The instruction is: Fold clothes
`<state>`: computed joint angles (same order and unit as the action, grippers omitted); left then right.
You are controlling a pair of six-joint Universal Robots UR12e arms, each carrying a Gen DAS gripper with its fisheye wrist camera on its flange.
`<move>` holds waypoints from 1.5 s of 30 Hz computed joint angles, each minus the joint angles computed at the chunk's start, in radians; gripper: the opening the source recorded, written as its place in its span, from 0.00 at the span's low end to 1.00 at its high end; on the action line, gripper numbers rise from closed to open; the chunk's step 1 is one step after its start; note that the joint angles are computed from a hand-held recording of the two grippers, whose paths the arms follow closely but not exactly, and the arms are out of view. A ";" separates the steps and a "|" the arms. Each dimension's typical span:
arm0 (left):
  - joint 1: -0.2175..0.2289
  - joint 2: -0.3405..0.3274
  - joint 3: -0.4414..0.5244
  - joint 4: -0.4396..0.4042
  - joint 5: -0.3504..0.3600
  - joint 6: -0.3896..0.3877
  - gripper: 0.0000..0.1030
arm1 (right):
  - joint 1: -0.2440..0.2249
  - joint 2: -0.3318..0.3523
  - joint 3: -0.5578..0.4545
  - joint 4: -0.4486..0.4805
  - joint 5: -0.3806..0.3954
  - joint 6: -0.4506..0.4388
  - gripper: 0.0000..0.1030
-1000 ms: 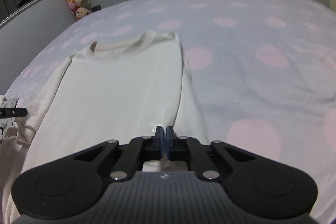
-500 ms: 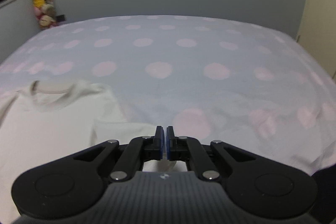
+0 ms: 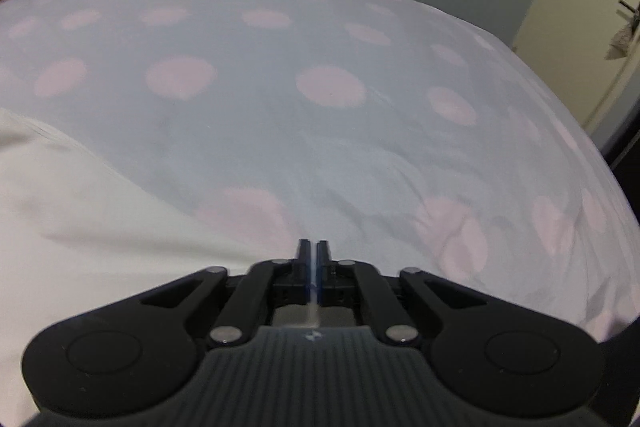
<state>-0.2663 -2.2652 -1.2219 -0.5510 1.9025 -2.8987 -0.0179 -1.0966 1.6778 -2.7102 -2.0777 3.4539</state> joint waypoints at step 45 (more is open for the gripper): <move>-0.020 0.575 -0.595 -0.624 -0.403 0.034 0.14 | 0.204 -0.593 0.563 0.010 0.455 0.192 0.42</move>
<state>-0.2863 -1.6904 -1.8172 -1.1748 1.4997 -2.8651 0.1860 -1.6898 2.2409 -2.7002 -1.6230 3.6458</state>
